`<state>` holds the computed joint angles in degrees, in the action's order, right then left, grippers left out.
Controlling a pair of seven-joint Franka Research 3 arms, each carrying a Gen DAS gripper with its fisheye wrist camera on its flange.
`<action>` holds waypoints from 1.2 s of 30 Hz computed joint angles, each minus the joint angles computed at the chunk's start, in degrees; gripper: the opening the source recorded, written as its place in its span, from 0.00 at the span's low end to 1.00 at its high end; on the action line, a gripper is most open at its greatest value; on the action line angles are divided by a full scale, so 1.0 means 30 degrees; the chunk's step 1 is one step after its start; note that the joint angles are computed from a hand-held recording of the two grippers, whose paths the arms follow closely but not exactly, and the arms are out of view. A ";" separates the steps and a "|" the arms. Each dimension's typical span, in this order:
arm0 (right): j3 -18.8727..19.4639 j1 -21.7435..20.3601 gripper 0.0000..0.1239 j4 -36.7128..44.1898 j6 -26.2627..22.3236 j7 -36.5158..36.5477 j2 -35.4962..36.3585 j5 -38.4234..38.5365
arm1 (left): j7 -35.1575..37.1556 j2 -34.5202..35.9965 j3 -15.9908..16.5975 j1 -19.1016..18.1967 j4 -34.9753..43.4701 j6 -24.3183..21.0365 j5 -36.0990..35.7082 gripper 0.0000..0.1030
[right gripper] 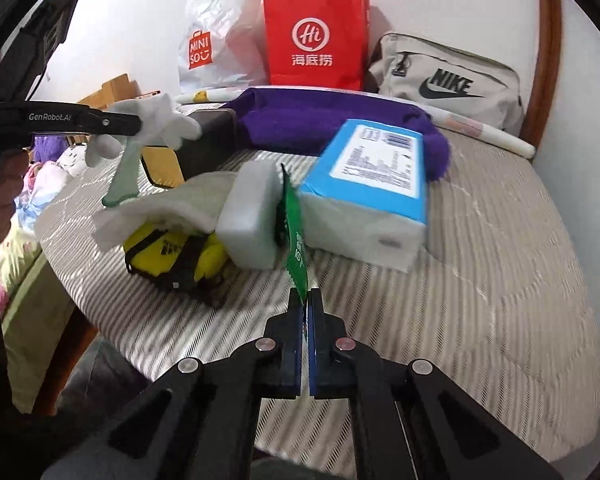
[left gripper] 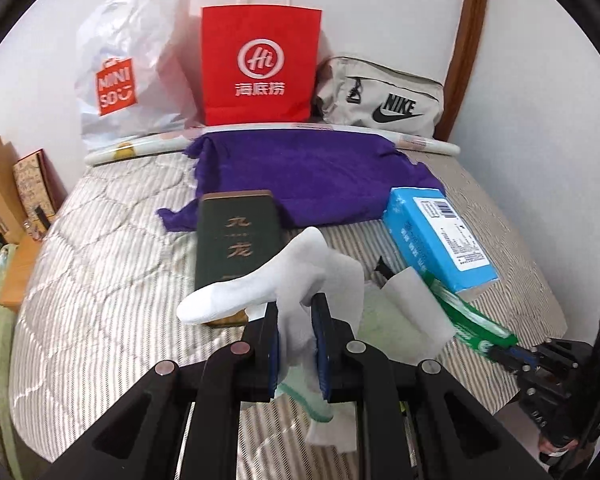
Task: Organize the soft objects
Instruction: 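Lift the white glove with the left tool while the right tool lifts the green packet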
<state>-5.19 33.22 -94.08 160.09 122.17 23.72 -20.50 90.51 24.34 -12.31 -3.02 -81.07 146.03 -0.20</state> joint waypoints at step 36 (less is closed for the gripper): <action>-0.0843 0.0478 0.05 -0.0486 0.0524 -0.0702 -0.0085 0.1184 | 0.1831 0.1471 -0.0970 0.1993 0.0178 -0.0482 -0.3027 0.06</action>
<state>-7.72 34.66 -95.54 161.66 120.07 23.47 -16.95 96.00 28.75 -15.22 2.96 -80.53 144.59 -9.28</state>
